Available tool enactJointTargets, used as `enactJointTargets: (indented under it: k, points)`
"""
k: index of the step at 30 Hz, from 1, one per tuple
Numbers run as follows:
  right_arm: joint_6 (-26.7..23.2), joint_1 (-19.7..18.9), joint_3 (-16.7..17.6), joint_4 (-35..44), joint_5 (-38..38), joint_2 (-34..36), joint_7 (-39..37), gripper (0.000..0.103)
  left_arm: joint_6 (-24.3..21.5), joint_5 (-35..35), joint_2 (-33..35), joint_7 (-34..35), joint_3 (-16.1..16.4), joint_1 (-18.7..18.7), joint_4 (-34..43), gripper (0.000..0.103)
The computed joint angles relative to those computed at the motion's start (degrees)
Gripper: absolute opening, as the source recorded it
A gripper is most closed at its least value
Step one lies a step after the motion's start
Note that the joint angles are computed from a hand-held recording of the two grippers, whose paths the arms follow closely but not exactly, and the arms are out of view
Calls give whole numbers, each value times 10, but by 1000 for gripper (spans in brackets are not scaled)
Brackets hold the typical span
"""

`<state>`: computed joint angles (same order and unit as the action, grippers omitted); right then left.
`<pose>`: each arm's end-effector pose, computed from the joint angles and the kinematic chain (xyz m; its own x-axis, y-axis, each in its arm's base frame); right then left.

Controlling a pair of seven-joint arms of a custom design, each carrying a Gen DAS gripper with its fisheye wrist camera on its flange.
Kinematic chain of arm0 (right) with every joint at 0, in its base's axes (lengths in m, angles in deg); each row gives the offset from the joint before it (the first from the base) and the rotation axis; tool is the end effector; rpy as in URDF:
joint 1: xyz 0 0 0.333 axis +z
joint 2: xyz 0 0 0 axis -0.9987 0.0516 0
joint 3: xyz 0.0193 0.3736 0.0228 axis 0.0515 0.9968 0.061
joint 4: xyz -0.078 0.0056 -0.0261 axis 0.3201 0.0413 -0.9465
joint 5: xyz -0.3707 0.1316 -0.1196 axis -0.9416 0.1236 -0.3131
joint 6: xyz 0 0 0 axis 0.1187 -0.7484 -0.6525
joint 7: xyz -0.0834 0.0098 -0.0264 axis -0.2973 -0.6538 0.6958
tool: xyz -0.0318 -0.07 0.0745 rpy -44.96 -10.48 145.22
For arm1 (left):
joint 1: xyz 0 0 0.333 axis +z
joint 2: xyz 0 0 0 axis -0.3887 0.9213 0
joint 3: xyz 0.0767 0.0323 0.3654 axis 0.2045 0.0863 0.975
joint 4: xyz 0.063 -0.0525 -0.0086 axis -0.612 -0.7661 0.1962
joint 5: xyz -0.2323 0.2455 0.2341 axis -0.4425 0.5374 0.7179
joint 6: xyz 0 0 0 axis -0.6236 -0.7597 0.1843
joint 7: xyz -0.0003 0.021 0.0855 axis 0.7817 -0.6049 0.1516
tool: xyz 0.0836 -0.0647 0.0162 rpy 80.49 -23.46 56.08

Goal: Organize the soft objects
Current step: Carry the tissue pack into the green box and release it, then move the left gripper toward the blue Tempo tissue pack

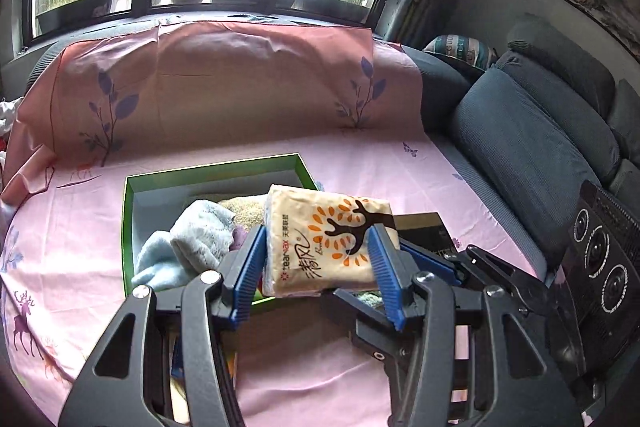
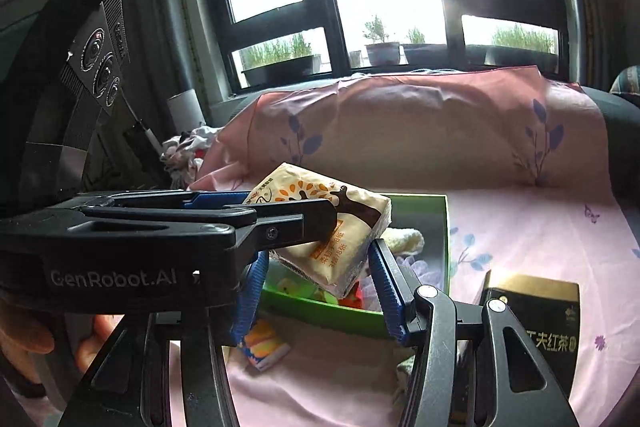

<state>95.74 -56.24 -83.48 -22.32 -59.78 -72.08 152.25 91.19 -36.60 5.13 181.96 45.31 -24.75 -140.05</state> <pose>0.6425 0.2504 0.5486 0.2178 -0.9603 -0.1744 -0.5083 0.0409 -0.8602 0.7072 -0.1946 0.5851 -0.5465 -0.7907 0.2760 -0.6651 0.2095 -0.7167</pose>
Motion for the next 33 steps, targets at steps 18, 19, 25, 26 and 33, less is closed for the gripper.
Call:
enactJointTargets:
  k: [18,19,25,26,33]
  points:
    - [-166,-138,140,172,108,147,-72,54,-93,189,197,-217,30,-34,210,58]
    - [-167,-124,123,170,97,145,-58,54,-87,195,193,-222,29,-33,203,63]
    - [-162,-56,40,132,7,112,41,68,-26,207,142,-219,21,-21,129,101]
    - [-157,-46,29,119,-11,102,58,69,-14,209,132,-217,21,-20,114,102]
    - [-136,52,-79,26,-178,27,244,87,84,232,34,-223,35,-19,-27,102]
